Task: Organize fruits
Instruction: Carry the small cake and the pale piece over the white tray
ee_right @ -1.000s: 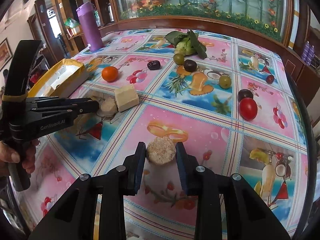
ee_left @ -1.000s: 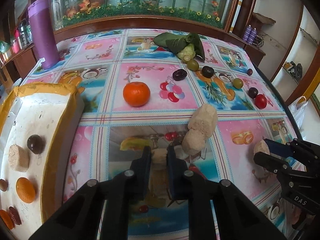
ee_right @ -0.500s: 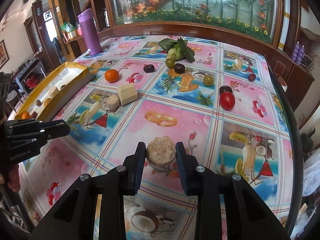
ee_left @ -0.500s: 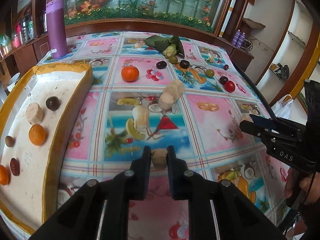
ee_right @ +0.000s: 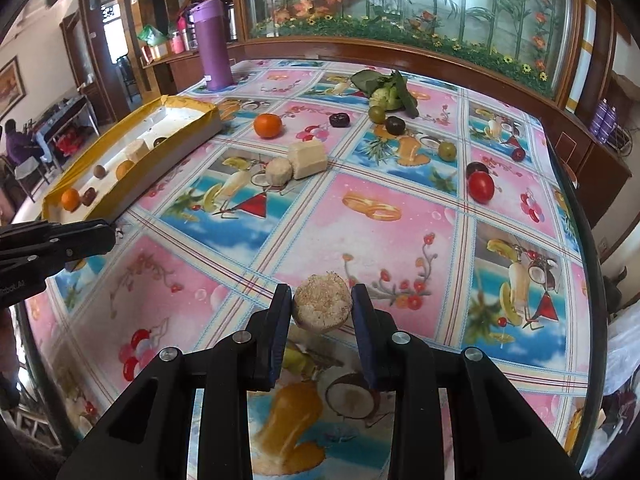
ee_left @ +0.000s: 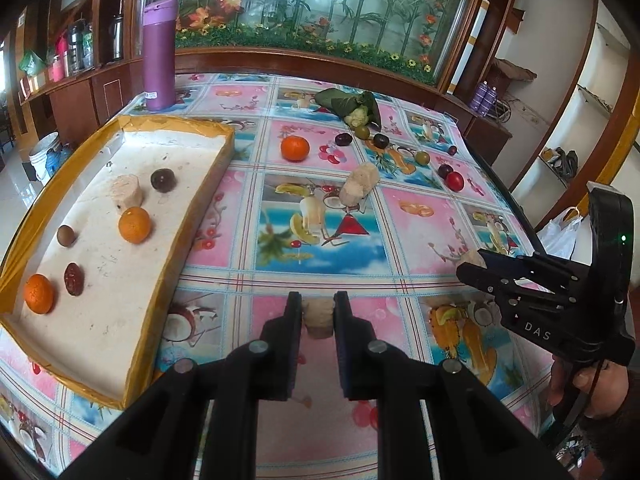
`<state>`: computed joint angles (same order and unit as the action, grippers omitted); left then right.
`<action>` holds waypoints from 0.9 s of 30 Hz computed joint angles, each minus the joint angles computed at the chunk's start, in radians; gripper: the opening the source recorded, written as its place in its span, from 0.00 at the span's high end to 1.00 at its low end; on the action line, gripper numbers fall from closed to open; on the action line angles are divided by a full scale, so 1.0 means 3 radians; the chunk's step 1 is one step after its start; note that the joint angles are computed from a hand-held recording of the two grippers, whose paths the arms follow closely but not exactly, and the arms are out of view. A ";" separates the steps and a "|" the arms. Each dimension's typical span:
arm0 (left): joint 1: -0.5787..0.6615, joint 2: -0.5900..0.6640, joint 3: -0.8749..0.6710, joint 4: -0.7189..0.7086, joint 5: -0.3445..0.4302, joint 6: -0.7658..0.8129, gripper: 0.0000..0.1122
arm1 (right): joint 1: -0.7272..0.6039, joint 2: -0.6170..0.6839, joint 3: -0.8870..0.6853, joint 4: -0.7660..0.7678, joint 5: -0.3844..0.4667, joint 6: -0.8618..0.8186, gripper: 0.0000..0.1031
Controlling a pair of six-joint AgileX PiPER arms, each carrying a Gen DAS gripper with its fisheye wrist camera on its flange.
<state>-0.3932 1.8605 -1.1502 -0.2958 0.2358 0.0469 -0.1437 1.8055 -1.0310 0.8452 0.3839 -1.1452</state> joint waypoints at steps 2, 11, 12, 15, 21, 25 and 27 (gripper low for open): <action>0.0053 -0.0067 0.0079 -0.0083 -0.0029 0.0094 0.84 | 0.0089 -0.0020 -0.0011 -0.0071 -0.0006 0.0099 0.71; 0.0450 -0.0331 0.0361 -0.0483 -0.0105 0.0569 0.84 | 0.0571 0.0001 -0.0251 -0.0449 -0.0030 0.0600 0.71; 0.0503 -0.0350 0.0377 -0.0475 -0.0100 0.0577 0.84 | 0.0635 0.0025 -0.0310 -0.0508 -0.0022 0.0676 0.71; 0.0678 -0.0398 0.0437 -0.0575 -0.0100 0.0717 0.84 | 0.0802 0.0116 -0.0500 -0.0709 0.0021 0.0917 0.71; 0.1042 -0.0417 0.0489 -0.0619 -0.0059 0.0894 0.84 | 0.1089 0.0351 -0.0964 -0.1062 0.0166 0.1320 0.71; 0.1239 -0.0379 0.0467 -0.0716 -0.0018 0.1056 0.84 | 0.1250 0.0562 -0.1357 -0.1209 0.0307 0.1545 0.71; 0.1304 -0.0338 0.0436 -0.0785 0.0004 0.1147 0.84 | 0.1324 0.0662 -0.1539 -0.1261 0.0373 0.1635 0.71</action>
<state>-0.0019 1.7590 -1.0195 -0.5314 0.2371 0.3910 0.2536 2.0042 -1.4929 0.4668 0.4957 -0.6547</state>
